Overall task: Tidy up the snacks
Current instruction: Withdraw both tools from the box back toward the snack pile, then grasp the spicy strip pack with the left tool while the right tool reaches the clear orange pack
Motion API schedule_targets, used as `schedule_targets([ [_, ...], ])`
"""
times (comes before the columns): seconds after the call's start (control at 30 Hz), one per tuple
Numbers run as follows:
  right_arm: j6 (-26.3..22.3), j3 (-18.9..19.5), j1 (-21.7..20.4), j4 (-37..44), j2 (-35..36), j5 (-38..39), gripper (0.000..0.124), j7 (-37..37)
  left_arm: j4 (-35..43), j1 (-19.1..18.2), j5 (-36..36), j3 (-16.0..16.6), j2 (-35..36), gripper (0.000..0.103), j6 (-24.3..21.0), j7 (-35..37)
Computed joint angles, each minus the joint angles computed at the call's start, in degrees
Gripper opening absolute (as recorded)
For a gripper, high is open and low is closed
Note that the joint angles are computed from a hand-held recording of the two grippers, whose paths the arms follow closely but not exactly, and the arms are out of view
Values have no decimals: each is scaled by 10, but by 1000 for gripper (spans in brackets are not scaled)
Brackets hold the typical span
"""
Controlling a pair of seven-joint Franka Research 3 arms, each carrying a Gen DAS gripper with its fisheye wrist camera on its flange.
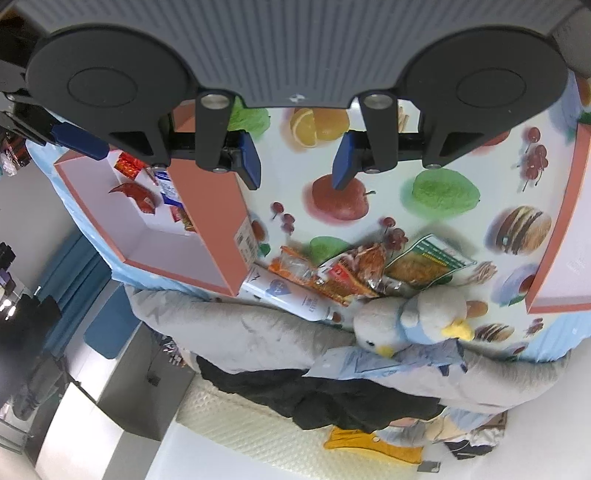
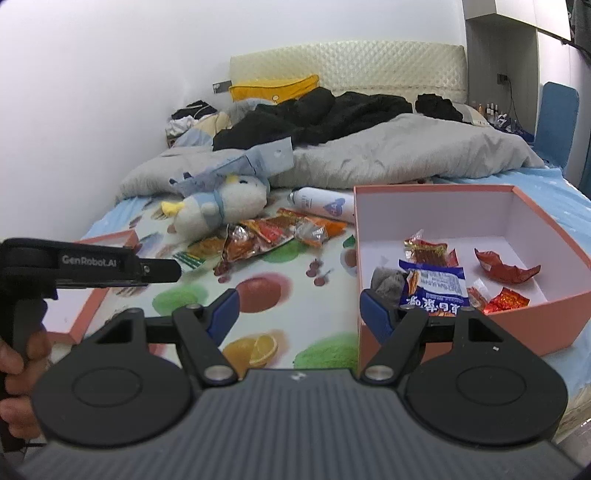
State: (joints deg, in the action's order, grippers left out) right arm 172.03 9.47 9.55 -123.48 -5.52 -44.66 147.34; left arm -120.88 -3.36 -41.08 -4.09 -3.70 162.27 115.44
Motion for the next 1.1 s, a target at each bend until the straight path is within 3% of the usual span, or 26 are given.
schedule_targets([
  [0.2,-5,-7,10,23,25,-16,74,13,19,12,1,-5,27,50,1,-10],
  [0.43,-7,-41,50,66,72,-7,74,-8,46,41,22,-19,69,56,3,-30],
  [0.5,-7,-53,63,80,88,9,74,-24,58,49,51,-23,87,68,10,-51],
  [0.7,-9,-78,95,143,153,73,74,-91,110,88,101,-46,147,83,10,-68],
  [1.1,-46,-122,143,346,321,212,74,-203,263,140,249,-89,296,86,9,-81],
])
